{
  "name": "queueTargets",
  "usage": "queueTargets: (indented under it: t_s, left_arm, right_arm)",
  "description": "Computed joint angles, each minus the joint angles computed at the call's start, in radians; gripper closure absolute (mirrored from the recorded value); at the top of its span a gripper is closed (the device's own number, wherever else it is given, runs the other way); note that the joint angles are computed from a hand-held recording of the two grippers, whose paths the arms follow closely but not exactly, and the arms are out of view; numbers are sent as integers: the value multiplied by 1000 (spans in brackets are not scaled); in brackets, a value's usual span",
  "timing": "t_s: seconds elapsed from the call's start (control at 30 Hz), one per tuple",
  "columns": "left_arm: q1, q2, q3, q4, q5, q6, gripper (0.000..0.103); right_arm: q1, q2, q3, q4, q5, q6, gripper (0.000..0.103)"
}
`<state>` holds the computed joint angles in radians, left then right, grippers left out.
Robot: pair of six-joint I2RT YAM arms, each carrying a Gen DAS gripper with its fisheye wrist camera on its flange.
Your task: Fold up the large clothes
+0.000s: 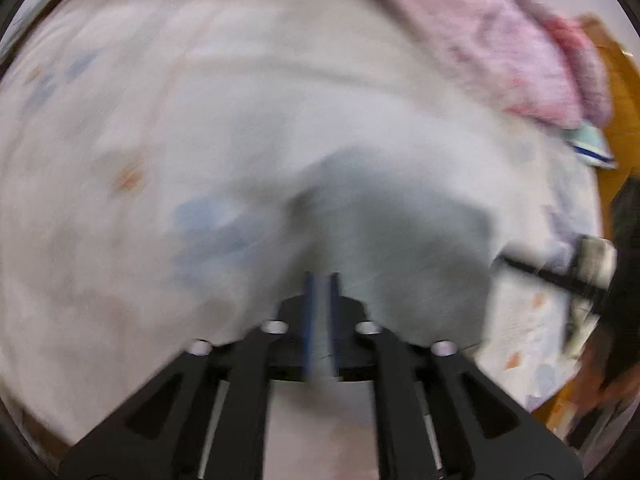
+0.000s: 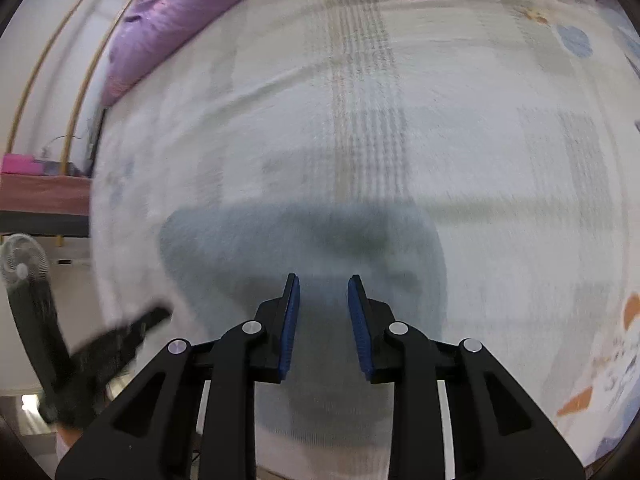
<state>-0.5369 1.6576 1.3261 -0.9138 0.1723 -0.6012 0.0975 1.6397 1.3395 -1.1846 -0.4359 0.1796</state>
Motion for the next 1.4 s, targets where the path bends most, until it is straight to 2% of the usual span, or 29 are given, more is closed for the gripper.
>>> queueTargets:
  t_s: [0.03, 0.1, 0.17, 0.2, 0.27, 0.33, 0.4, 0.47, 0.53, 0.57, 0.63, 0.67, 0.7, 0.77, 0.83, 0.87, 0.97, 1.13, 1.2, 1.27, 1.4]
  left_arm:
    - [-21, 58, 47, 17, -8, 16, 75]
    - [-56, 185, 127, 32, -49, 38, 75]
    - [-50, 356, 185, 52, -33, 54, 74]
    - [-45, 384, 199, 43, -25, 45, 74]
    - [-58, 355, 211, 5, -37, 51, 74]
    - [-89, 266, 183, -54, -36, 51, 74]
    - [-114, 173, 83, -39, 41, 10, 73]
    - [-165, 147, -8, -7, 51, -19, 74]
    - [-213, 199, -106, 56, 52, -75, 74]
    - [-219, 208, -126, 68, 58, -94, 74]
    - [-236, 151, -177, 117, 36, -156, 74]
    - [-239, 137, -181, 117, 37, -181, 73]
    - [-242, 132, -176, 105, 34, -191, 71]
    - [-256, 145, -137, 62, 12, -185, 56]
    - [-269, 152, -100, 24, -24, -176, 44]
    - [-270, 149, -97, 19, -26, -179, 42]
    - [-268, 152, -92, 12, -24, -191, 38]
    - [-246, 144, -102, 10, -34, -177, 36]
    - [-204, 80, -161, 21, -31, -129, 34]
    - [-168, 70, -174, 45, -31, -76, 26]
    - [-47, 55, -221, 164, 63, 30, 24]
  right_arm:
    - [9, -8, -21, -28, 8, -16, 80]
    - [53, -6, -119, -18, 20, -42, 80]
    - [78, -19, -237, 105, 22, -3, 81]
    - [87, -16, -275, 154, 10, 46, 81]
    - [109, -35, -232, 95, 36, 84, 80]
    - [117, -97, -223, 25, -1, 81, 80]
    - [146, -128, -274, 14, 5, 107, 80]
    - [175, -132, -376, 118, 26, 150, 82]
    - [184, -111, -454, 237, 22, 192, 82]
    - [180, -117, -451, 233, 6, 206, 81]
    - [175, -145, -434, 202, -21, 215, 76]
    - [168, -164, -429, 190, -43, 210, 64]
    - [154, -183, -422, 170, -76, 198, 38]
    - [154, -210, -409, 141, -65, 215, 16]
    - [157, -232, -390, 100, -26, 221, 13]
    - [154, -244, -394, 94, -27, 220, 13]
    - [74, -324, -437, 104, -67, 201, 9]
    - [-59, -310, -446, 144, -93, 111, 8]
    - [-84, -263, -435, 190, -103, 76, 8]
    - [-94, -228, -427, 205, -116, 38, 8]
    - [-97, -80, -369, 261, -148, -33, 8]
